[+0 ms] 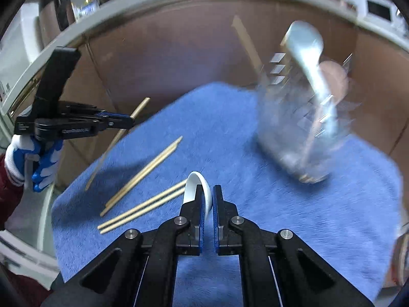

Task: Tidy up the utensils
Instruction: 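Carry the chopstick with the left tool while the right tool carries the white spoon into the holder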

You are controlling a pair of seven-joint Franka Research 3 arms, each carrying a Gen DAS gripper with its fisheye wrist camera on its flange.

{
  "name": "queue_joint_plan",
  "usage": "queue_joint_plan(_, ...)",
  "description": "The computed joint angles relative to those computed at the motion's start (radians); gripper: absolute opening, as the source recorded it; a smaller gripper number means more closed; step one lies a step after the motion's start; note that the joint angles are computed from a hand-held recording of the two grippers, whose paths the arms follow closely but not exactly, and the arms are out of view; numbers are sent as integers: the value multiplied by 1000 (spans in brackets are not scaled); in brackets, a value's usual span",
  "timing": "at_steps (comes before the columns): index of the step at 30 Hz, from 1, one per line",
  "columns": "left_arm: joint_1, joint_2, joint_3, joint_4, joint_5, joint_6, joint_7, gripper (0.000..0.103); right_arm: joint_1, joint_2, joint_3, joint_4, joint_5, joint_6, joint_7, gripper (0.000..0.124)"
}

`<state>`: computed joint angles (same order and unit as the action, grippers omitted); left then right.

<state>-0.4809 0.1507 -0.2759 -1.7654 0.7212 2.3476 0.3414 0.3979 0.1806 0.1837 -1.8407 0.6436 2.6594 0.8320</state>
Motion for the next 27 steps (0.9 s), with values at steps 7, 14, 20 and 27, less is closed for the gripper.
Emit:
queue_joint_plan(7,-42,36,28,167,307,117,-223,5,0,-104,-20,-61,22,343,-15,6)
queue_joint_plan(14,-130,235,142,520,577,163,-439,5,156,-21,-247,20,-352,594,342,5)
queue_joint_plan(20,-234,442,262,819,640,54,-467,5,277,109,-404,146,-400,643,417,5)
queue_joint_plan(27,-272,657,362,1061,566,-7,-436,5,404,200,-543,185,-306,707,352,5)
